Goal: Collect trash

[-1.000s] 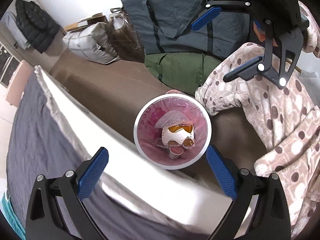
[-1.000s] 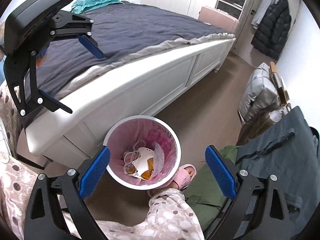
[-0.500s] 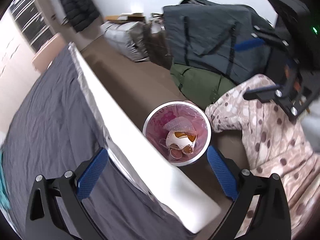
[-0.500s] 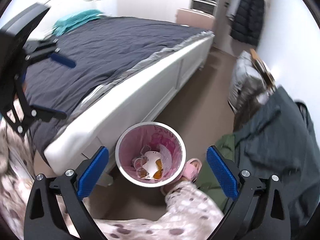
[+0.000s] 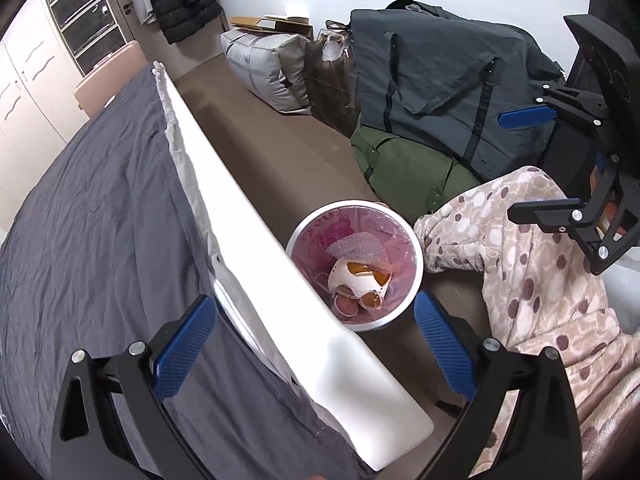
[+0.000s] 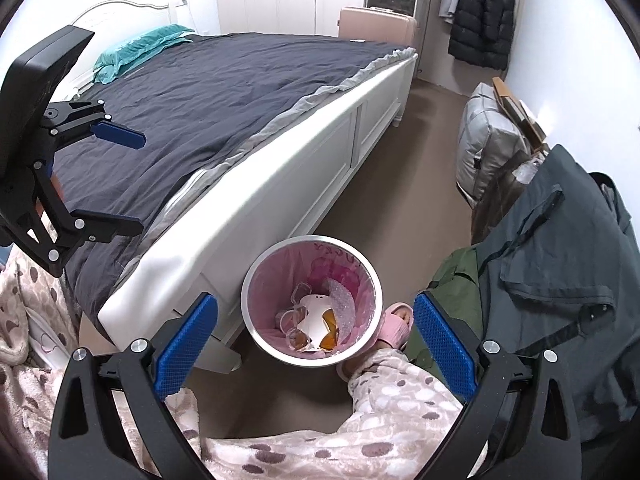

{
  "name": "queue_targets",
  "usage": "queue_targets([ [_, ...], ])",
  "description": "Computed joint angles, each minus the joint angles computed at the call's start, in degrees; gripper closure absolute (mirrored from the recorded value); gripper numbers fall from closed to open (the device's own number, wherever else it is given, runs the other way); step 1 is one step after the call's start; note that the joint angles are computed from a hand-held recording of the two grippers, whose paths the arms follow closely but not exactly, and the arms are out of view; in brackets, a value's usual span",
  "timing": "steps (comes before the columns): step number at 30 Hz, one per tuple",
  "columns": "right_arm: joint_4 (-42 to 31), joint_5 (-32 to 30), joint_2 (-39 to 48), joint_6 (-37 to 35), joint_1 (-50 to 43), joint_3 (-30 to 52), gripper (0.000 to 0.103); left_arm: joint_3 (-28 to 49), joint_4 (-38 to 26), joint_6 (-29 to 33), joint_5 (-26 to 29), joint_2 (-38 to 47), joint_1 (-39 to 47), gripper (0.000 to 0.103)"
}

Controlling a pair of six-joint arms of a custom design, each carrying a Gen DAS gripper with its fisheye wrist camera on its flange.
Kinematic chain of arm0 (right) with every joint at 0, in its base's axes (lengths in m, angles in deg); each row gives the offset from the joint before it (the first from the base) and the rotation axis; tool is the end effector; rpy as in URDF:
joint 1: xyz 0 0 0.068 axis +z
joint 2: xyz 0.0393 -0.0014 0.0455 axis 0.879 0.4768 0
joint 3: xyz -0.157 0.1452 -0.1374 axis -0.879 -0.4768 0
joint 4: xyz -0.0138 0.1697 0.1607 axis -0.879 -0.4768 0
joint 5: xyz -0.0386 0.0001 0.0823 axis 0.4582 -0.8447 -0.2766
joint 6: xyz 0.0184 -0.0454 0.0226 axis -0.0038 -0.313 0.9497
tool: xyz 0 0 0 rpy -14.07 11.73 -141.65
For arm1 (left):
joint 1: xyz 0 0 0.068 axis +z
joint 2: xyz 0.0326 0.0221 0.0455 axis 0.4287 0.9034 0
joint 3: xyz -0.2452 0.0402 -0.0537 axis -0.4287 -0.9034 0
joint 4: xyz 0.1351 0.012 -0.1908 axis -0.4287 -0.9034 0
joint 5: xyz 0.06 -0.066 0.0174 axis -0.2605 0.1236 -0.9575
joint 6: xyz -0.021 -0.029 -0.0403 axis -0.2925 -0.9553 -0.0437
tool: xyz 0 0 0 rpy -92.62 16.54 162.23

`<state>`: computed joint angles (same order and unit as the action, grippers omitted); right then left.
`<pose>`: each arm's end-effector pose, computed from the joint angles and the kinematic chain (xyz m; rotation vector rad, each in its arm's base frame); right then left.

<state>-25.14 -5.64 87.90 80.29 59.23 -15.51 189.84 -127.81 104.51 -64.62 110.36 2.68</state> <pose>0.1309 -0.0072 0.3358 0.1354 2.5194 -0.0651 0.2794 -0.1280 0.3381 1.5939 2.1134 -0.2518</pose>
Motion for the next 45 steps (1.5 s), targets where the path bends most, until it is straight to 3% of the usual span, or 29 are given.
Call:
queue_targets([
  [31, 0.7, 2.0, 1.0, 2.3, 4.4, -0.9, 0.007, -1.1, 2.9, -0.9, -2.5, 0.0, -0.3, 0.005],
  [37, 1.0, 2.0, 1.2, 2.3, 4.2, -1.0, 0.007, 0.0, 1.5, -0.5, -0.9, 0.6, -0.2, 0.005],
  [45, 0.5, 3.2, 1.4, 2.5, 5.1, -1.3, 0.007, -2.9, 2.6, 1.1, -1.9, -1.0, -1.0, 0.005],
])
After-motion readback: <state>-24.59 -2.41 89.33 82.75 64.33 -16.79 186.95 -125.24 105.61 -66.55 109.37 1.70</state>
